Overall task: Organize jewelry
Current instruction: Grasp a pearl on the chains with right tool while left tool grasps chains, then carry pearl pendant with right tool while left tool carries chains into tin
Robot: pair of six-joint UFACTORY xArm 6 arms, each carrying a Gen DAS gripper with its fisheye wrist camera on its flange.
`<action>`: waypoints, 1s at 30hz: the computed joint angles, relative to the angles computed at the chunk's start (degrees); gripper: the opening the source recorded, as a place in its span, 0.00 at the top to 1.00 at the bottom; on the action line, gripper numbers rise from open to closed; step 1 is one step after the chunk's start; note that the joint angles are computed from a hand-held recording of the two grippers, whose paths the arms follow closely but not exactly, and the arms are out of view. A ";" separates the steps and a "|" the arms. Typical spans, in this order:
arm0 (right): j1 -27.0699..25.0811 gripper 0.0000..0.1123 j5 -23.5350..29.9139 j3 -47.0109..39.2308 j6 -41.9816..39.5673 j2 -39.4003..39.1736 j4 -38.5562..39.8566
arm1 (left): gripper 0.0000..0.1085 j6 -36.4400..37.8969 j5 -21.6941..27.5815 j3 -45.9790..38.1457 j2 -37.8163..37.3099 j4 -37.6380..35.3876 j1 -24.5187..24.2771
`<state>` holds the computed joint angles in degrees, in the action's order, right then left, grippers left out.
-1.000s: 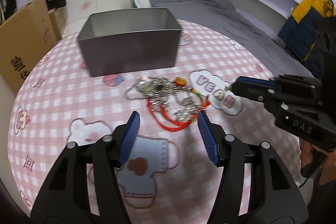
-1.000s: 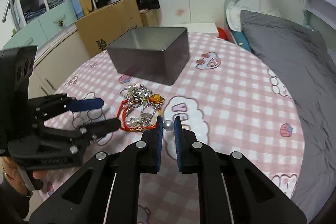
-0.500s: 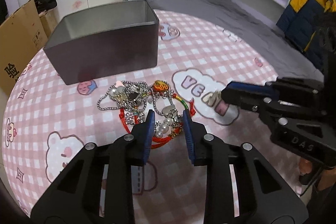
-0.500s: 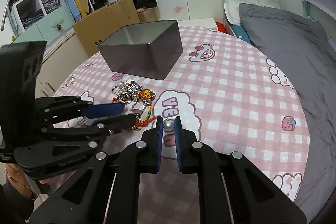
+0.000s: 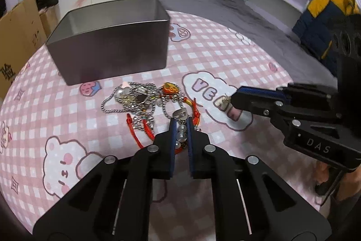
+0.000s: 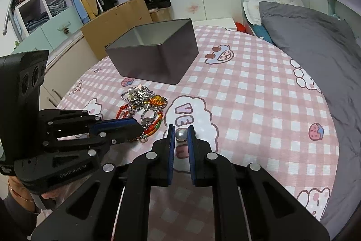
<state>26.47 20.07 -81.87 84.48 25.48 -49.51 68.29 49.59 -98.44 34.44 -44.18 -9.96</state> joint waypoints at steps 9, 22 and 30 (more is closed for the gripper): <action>1.10 0.91 1.32 -2.25 0.70 0.13 -1.86 | 0.92 -2.41 10.78 -7.60 1.60 -5.45 5.05; 2.29 0.91 4.47 -10.80 -3.67 2.42 -1.74 | 0.92 -0.94 16.10 -13.74 1.04 -13.46 8.79; 1.15 0.91 5.07 -19.80 -9.85 6.73 0.93 | 0.92 -3.73 16.38 -26.19 7.26 -14.52 8.36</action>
<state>27.62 25.14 -101.67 74.63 32.21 -48.58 64.56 65.97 -124.63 41.70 -58.71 -1.61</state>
